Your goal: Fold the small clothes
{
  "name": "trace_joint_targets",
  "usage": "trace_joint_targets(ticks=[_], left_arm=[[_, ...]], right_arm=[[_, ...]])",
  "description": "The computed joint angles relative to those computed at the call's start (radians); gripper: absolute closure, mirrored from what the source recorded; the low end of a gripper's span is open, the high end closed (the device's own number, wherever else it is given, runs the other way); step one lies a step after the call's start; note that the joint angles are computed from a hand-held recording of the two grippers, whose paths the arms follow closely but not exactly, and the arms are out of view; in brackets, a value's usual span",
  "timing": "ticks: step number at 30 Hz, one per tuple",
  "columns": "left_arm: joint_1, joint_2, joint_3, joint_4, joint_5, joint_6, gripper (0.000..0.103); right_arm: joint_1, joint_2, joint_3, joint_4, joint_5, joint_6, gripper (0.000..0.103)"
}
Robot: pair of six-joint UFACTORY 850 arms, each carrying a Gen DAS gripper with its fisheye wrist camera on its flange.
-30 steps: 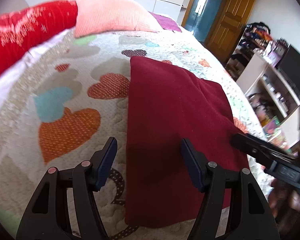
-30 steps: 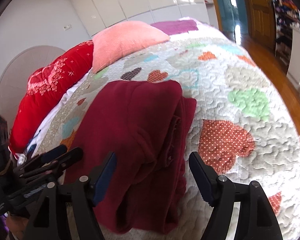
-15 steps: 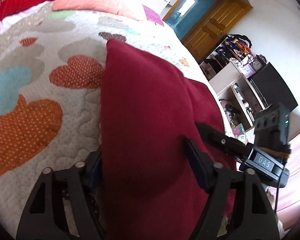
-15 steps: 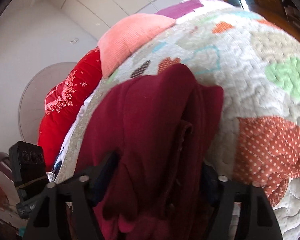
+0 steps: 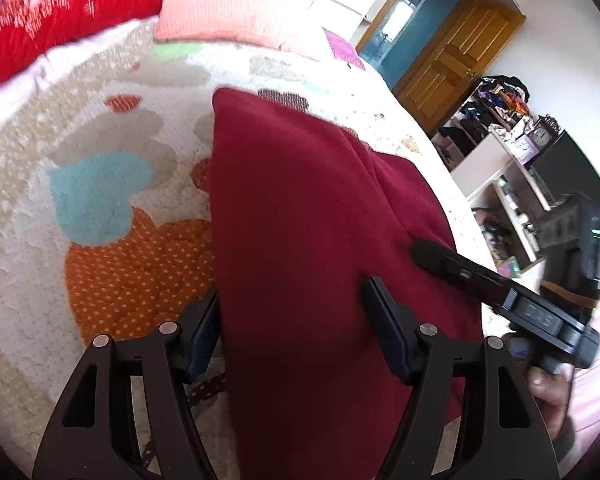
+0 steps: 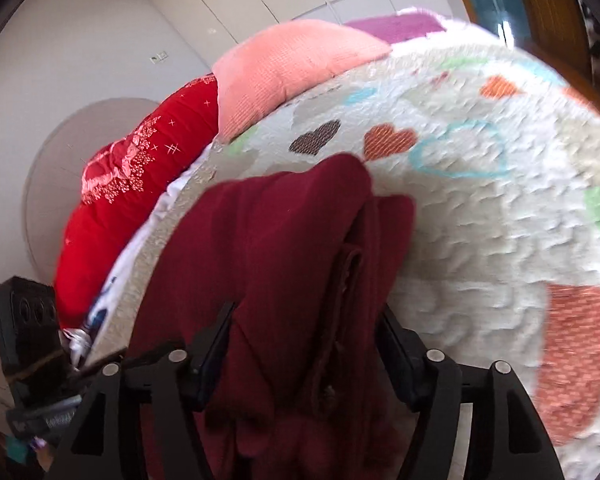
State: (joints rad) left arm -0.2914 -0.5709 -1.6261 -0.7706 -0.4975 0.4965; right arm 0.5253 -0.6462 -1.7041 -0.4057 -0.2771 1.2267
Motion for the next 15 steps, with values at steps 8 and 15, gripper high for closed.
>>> trace_joint_targets(ticks=[8, 15], left_arm=[[-0.034, 0.043, 0.045, 0.230, 0.095, -0.206, 0.034], [-0.067, 0.076, 0.073, 0.552, 0.172, -0.459, 0.034]], right_arm=[[0.079, 0.031, -0.035, -0.312, -0.215, 0.073, 0.037], [0.068, -0.014, -0.051, -0.140, -0.233, -0.051, 0.046]])
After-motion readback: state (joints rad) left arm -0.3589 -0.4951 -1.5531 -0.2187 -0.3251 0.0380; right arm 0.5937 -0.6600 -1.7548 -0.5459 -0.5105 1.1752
